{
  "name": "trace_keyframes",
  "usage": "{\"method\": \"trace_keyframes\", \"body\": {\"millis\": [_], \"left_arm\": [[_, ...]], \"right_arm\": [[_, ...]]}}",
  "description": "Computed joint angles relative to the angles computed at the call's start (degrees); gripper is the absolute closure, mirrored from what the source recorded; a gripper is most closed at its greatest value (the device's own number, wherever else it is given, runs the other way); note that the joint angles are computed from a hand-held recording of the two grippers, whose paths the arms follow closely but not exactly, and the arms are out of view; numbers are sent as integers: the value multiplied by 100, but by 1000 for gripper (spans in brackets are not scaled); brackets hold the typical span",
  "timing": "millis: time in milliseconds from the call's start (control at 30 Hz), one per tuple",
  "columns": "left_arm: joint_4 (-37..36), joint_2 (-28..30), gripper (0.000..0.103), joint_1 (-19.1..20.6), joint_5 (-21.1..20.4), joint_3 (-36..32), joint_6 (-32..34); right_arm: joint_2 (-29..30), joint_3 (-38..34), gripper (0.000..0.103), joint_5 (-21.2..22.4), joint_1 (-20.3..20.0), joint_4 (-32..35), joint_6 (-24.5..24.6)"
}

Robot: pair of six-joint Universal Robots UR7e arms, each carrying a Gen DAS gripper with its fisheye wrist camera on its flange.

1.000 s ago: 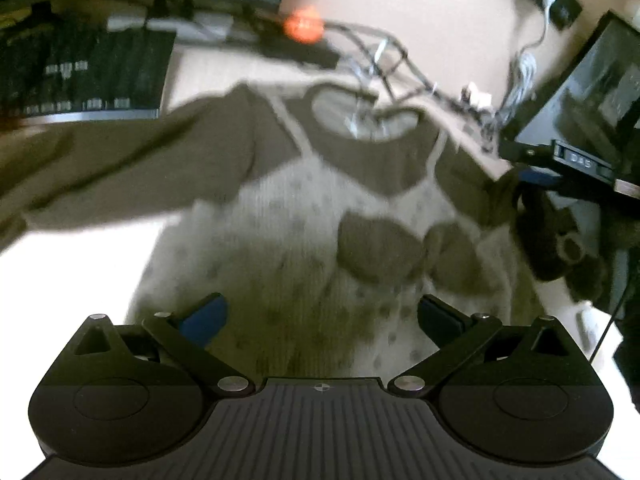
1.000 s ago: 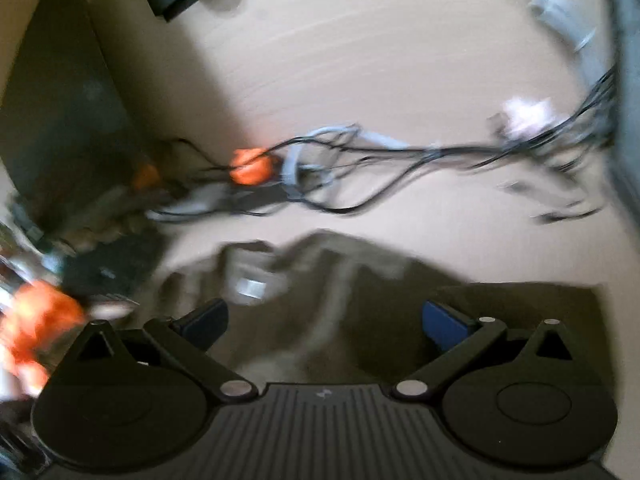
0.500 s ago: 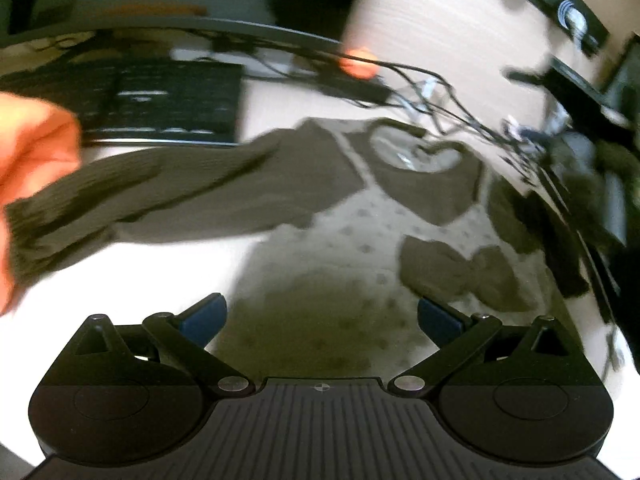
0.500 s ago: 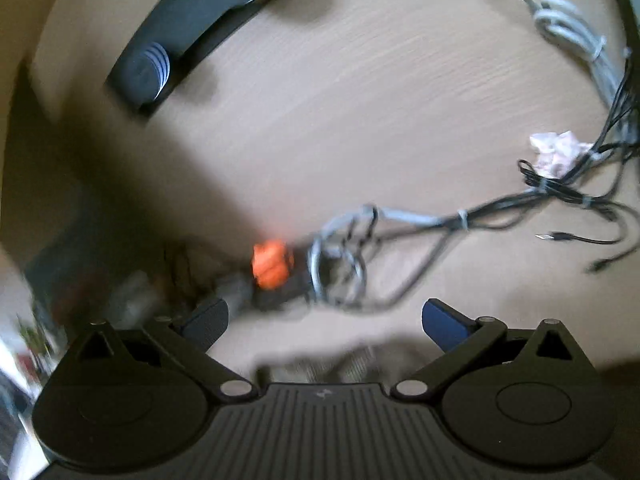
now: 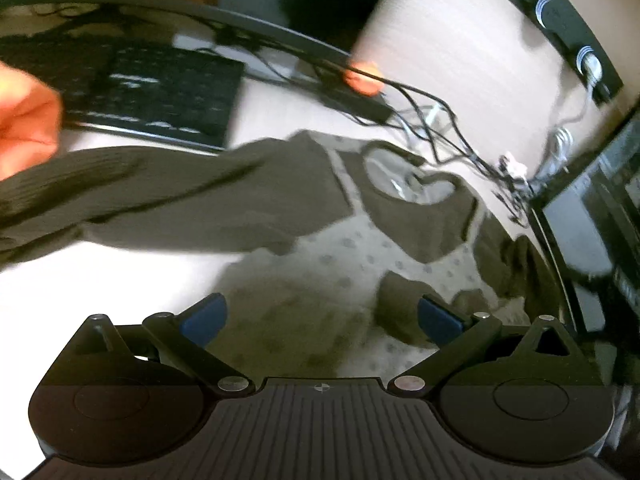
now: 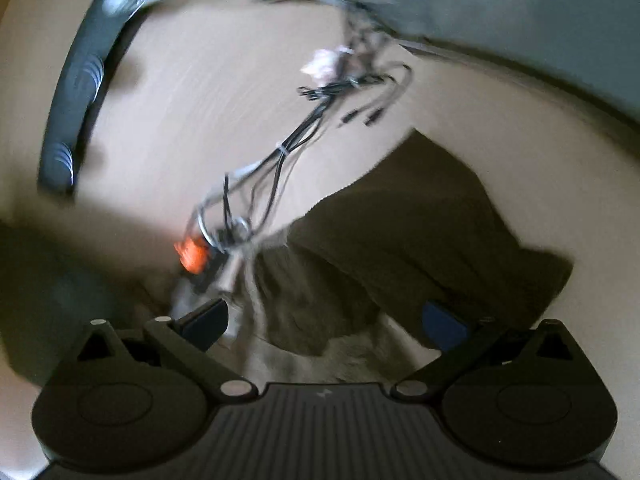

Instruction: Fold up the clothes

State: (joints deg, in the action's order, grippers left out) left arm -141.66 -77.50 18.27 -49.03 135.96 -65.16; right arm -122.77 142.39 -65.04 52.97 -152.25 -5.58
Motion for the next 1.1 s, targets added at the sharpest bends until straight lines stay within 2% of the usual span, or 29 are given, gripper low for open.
{"method": "trace_keyframes", "body": {"millis": [67,100,167,233,267,367,433,500,567,667,733,767,800,867,900,967,1000,1033,1067,1100], "left_arm": [[-29,47,0,-49,-42,-3,69],[-14,42,0,-79,-49,8,71],[101,3,0,-136,-21,27,-30],[243,-59,0,-163,5,46,-199],[330,-102,0,-180,21,59,-291],[585,-244,0,-237,63,105,-553],[721,-343,0,-283,91,142,-697],[864,-437,0,-323,124,176,-859],[974,-501,0,-337,133,197,-983],[1103,-541,0,-351,132,197,-1064],[1157,-559,0,-358,124,190,-1067],[1174,-565,0,-363,120,186,-1055],[1196,-558,0,-366,113,176,-1029],[1240,-535,0,-369,97,151,-968],[1258,-507,0,-363,85,128,-923],[1259,-449,0,-331,76,71,-780],[1233,-432,0,-314,83,54,-714],[1204,-424,0,-299,101,41,-657],[1201,-423,0,-291,139,31,-640],[1204,-422,0,-284,183,20,-632]], "right_arm": [[148,30,0,776,-300,204,364],[240,75,0,1001,-342,123,526],[583,105,0,855,-109,-470,962],[850,71,0,492,160,-930,1269],[969,78,0,97,365,-1320,1375],[1435,100,0,-1485,1144,-2683,1502],[1813,118,0,-2520,1643,-3669,1297],[2068,56,0,-2784,1803,-4026,1026],[2266,-74,0,-2710,1810,-3988,823],[2619,-288,0,-2371,1738,-4079,165],[2737,-486,0,-2041,1697,-3797,-264],[2743,-533,0,-1665,1671,-3682,-334],[2675,-564,0,-1103,1622,-3416,-551],[2353,-626,0,-21,1751,-2311,-1609],[2213,-618,0,221,1999,-1711,-2209],[1893,-556,0,137,2522,-526,-3409],[1711,-486,0,-52,2683,-180,-4009],[1554,-372,0,-318,2862,-75,-4458],[1430,-233,0,-546,2888,-209,-4666],[1363,-75,0,-827,2929,-550,-4635]]}}
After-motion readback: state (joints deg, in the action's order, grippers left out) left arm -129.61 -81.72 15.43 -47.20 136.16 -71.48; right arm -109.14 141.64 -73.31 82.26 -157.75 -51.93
